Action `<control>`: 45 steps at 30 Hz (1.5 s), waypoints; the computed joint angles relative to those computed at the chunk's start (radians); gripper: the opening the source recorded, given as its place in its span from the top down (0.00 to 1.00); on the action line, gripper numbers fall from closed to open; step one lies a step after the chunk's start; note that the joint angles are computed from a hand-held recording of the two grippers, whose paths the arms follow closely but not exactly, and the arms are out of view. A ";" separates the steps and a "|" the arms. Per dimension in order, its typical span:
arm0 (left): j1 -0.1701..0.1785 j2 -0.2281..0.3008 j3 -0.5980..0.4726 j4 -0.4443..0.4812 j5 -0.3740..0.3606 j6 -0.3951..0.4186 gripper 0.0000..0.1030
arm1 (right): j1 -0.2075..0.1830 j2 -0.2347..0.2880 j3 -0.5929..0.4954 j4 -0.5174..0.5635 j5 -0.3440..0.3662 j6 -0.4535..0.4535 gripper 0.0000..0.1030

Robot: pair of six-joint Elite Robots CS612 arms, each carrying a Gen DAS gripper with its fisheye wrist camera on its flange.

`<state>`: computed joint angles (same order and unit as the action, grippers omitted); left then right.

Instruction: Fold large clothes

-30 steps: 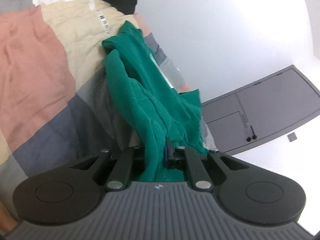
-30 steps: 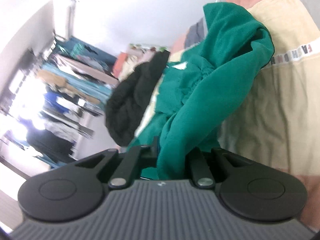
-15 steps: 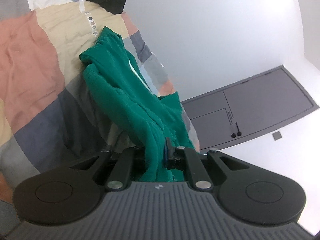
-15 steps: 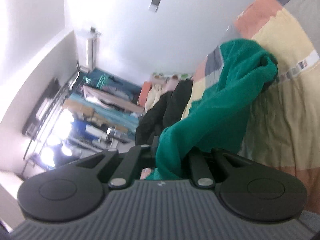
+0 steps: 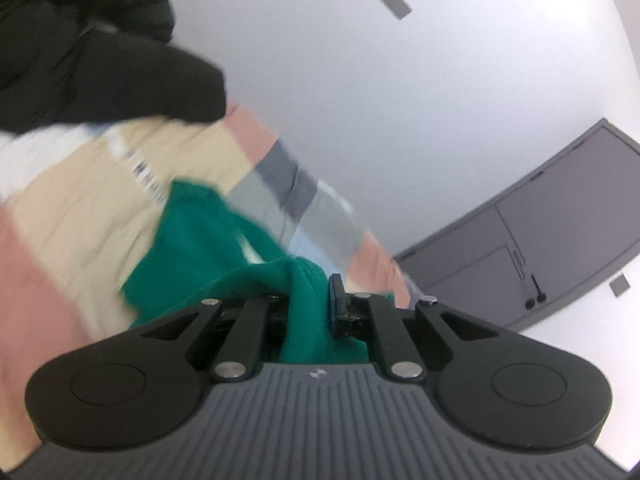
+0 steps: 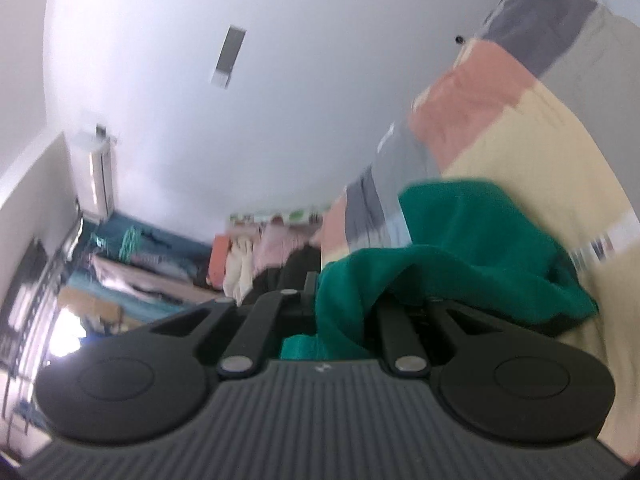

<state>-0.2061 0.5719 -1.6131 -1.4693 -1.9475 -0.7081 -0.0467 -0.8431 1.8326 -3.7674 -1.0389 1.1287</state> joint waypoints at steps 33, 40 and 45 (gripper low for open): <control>0.000 -0.152 0.687 -0.319 0.112 0.241 0.33 | 0.037 0.365 -0.577 0.519 -0.193 -0.260 0.78; -0.023 -0.044 0.381 -0.225 0.212 0.297 0.30 | 0.059 0.258 -0.439 0.478 -0.242 -0.418 0.39; -0.046 0.036 0.170 -0.100 0.224 0.320 0.30 | 0.083 0.183 -0.310 0.394 -0.286 -0.496 0.39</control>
<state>-0.2518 0.6078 -1.4436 -1.5695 -1.7233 -0.3876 0.0363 -0.6600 1.5223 -3.3736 -1.3246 0.6326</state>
